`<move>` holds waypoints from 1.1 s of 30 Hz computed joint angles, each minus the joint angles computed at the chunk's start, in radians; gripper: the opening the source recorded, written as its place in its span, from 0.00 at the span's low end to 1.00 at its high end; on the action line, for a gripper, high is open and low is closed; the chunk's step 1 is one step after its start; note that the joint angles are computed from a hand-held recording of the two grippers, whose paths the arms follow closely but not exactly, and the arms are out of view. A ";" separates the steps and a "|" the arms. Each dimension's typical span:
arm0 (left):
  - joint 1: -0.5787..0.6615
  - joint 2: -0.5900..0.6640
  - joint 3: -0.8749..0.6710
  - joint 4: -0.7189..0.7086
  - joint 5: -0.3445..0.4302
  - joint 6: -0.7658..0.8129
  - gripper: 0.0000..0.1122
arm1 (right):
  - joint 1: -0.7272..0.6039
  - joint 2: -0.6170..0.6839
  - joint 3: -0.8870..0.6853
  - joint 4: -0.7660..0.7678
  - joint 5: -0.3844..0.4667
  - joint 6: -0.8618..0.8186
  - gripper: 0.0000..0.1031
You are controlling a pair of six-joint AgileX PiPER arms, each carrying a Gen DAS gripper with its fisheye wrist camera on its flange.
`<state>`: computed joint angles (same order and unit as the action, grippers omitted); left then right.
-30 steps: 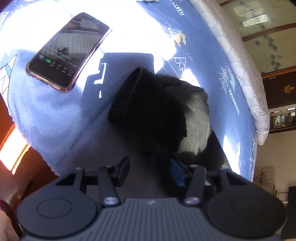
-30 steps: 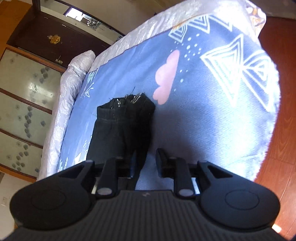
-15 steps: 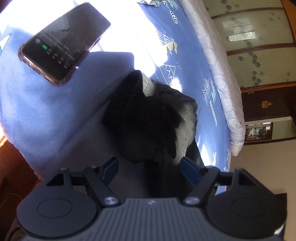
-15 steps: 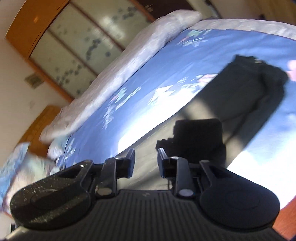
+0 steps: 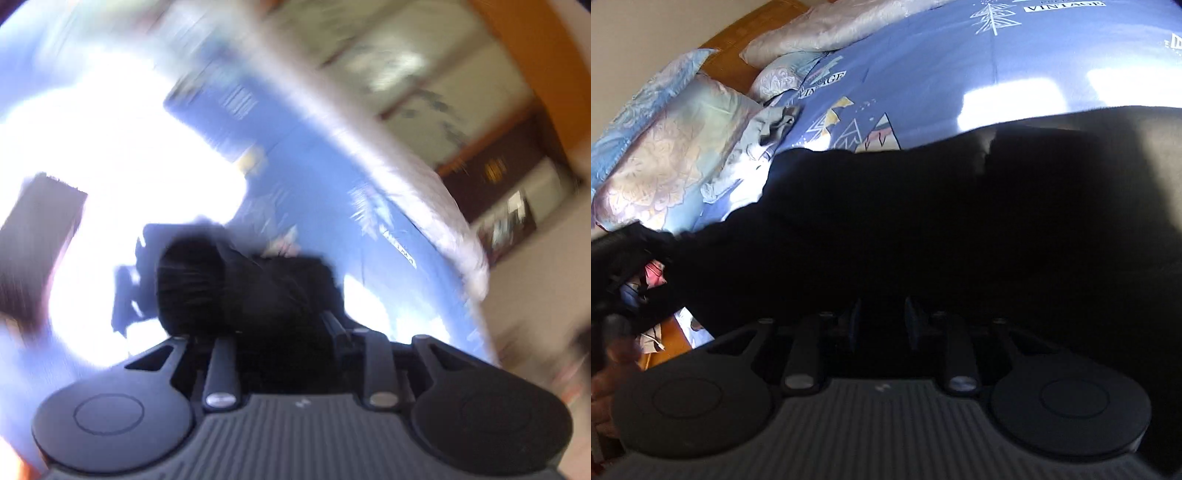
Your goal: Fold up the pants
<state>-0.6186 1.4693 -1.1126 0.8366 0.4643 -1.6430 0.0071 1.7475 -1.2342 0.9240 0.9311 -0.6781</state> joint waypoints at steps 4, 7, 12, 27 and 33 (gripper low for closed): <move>-0.121 0.061 -0.084 0.116 0.159 0.045 0.17 | -0.032 0.021 -0.012 0.019 0.032 0.037 0.26; -0.071 0.149 -0.137 -0.114 0.278 0.157 0.18 | -0.034 0.018 -0.008 0.020 0.033 0.055 0.25; -0.010 0.099 -0.068 -0.251 0.259 0.166 0.28 | -0.012 -0.011 0.008 -0.005 0.013 0.068 0.26; -0.140 0.112 -0.168 -0.146 0.500 0.001 0.41 | -0.134 -0.021 0.065 0.086 0.102 0.104 0.23; -0.119 -0.005 -0.017 -0.204 0.433 -0.071 0.47 | -0.086 -0.013 0.032 0.048 0.062 0.108 0.24</move>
<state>-0.7378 1.4638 -1.1297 0.6326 0.8972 -1.7144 -0.0789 1.7348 -1.2024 0.9725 0.9931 -0.5701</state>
